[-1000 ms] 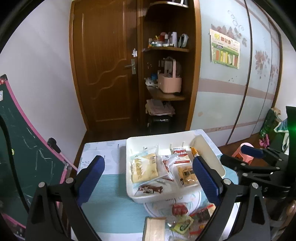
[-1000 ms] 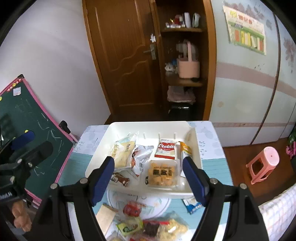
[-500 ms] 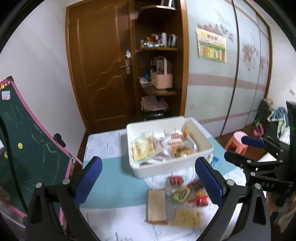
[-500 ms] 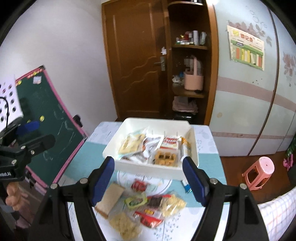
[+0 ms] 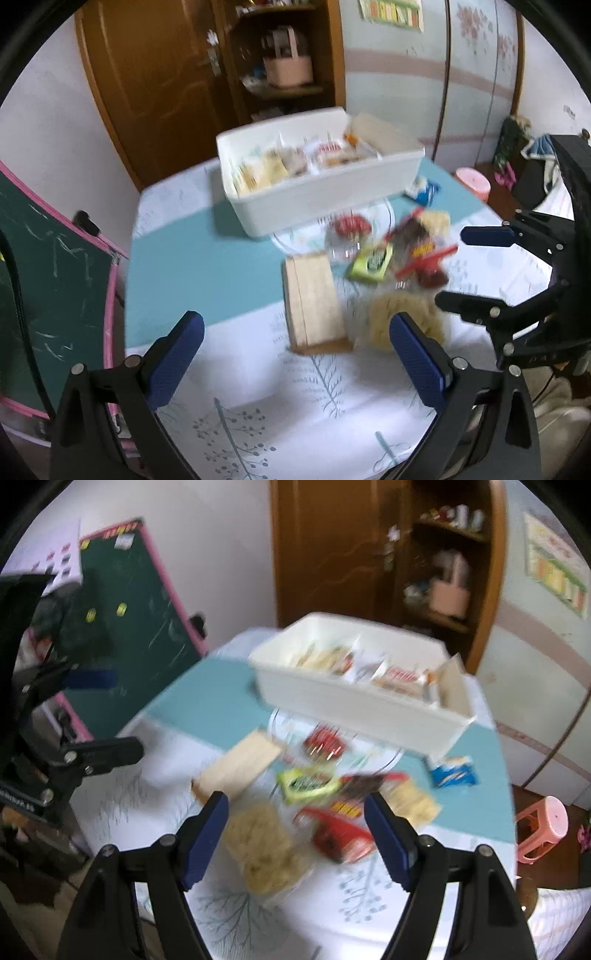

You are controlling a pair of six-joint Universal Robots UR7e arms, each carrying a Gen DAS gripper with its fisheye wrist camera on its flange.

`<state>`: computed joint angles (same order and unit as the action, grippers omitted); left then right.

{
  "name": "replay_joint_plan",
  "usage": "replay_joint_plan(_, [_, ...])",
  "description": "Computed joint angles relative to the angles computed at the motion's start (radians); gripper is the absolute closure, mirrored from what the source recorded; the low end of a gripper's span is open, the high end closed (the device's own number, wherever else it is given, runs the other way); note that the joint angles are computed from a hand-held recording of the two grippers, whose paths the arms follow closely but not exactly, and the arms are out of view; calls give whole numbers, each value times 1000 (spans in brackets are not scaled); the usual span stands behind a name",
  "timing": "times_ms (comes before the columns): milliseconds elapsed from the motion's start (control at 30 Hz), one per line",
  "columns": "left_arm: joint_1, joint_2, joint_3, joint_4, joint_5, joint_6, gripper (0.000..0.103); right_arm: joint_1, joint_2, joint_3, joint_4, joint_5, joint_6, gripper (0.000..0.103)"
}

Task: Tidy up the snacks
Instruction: 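Withdraw both tools from the tray toward the remaining snacks, then grasp the beige cracker pack with the left tool while the right tool grasps the puffed-snack bag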

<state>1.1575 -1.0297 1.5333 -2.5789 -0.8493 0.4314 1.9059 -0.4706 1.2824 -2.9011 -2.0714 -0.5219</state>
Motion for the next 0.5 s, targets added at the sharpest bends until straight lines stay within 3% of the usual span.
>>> replay_joint_plan(300, [57, 47, -46, 109, -16, -38, 3, -26, 60, -40, 141, 21, -20, 27])
replay_joint_plan(500, [77, 78, -96, 164, -18, -49, 3, -31, 91, -78, 180, -15, -51, 27])
